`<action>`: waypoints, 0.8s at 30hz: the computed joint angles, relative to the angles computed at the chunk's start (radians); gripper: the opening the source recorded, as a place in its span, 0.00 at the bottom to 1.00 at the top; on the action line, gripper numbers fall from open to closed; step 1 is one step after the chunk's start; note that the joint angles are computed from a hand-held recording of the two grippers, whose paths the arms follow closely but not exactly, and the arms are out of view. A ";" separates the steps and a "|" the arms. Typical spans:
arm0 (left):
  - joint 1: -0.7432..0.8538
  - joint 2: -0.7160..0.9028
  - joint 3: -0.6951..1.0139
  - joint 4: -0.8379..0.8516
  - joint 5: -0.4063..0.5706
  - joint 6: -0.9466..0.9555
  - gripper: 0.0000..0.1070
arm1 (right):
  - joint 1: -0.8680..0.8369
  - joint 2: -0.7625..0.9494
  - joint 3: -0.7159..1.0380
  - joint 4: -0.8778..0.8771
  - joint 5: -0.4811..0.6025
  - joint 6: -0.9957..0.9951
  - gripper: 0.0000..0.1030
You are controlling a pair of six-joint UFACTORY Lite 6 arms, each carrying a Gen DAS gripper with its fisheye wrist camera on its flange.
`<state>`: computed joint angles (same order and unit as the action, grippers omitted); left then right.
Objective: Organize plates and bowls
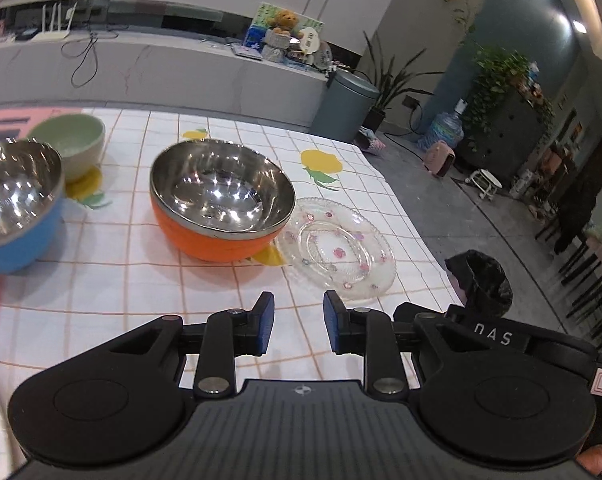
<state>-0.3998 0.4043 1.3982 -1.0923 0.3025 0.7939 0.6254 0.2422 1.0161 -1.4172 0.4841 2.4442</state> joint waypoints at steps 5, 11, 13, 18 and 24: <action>-0.013 0.099 0.071 -0.123 -0.021 0.039 0.28 | -0.084 0.069 0.023 -0.168 -0.054 0.156 0.41; -0.044 0.235 0.213 0.043 -0.056 -0.188 0.28 | -0.182 0.174 0.084 -0.364 -0.111 0.338 0.40; -0.050 0.287 0.277 0.128 -0.052 -0.297 0.28 | -0.211 0.200 0.098 -0.409 -0.120 0.382 0.40; -0.074 0.402 0.415 0.375 -0.068 -0.593 0.28 | -0.290 0.251 0.120 -0.528 -0.139 0.484 0.39; -0.086 0.466 0.477 0.489 -0.101 -0.716 0.28 | -0.347 0.314 0.165 -0.735 -0.157 0.660 0.30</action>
<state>-0.4856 0.8706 1.8752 -0.6030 0.2015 0.0783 0.2780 0.5559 1.1809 -2.1527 0.3273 3.1044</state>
